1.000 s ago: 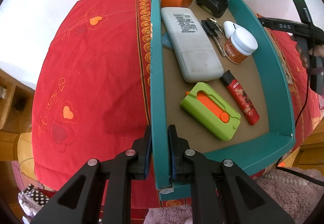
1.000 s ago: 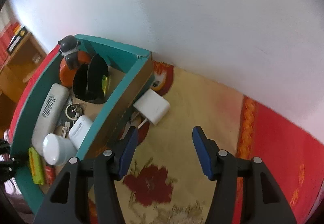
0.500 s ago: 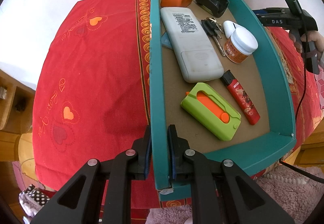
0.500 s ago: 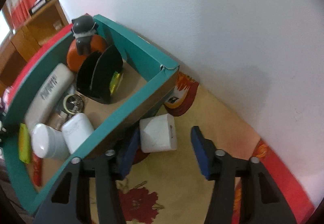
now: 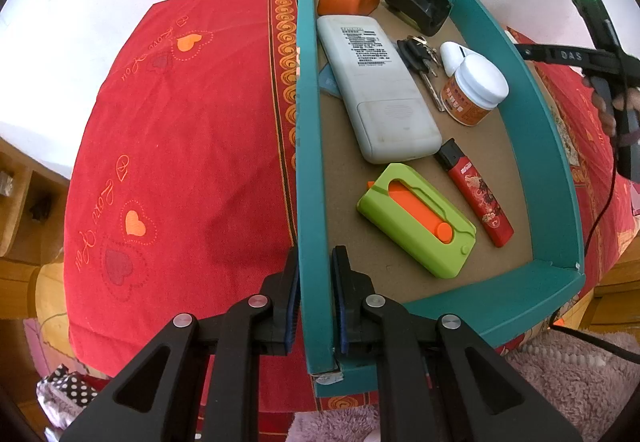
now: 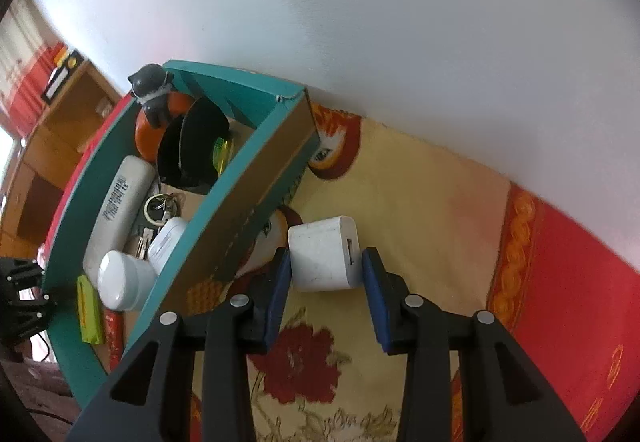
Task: Organize objects
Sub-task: 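Move the right gripper to the white plug charger and grasp it, then carry the white charger into the teal box with the right gripper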
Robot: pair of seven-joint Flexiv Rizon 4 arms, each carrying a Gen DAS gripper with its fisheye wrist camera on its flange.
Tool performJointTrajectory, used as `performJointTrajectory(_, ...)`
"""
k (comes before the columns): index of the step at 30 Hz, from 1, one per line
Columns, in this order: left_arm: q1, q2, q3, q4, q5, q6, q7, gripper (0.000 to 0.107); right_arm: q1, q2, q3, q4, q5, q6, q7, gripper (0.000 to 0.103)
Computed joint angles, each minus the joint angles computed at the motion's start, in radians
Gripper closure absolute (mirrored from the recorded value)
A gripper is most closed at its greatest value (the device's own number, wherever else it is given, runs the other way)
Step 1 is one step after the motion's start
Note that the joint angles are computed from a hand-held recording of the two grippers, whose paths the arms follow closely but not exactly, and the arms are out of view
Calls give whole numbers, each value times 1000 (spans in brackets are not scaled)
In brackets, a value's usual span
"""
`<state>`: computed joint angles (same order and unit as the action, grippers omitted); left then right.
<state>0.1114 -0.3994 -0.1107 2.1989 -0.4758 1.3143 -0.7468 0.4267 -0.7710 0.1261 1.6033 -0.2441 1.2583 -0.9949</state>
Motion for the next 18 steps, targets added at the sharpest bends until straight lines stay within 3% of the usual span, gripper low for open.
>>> performJointTrajectory(10,-1,2,0,-1,3,-1,-5,92,118,109,-141,211,-73,101,228,67)
performJointTrajectory(14,-2,2,0,-1,3,-1,-5,92,163,141,-164,254,-113,96,336,67)
performJointTrajectory(18,-1,2,-1,0,2,0,-4,92,146,176,-129,290,-129,97,373,67)
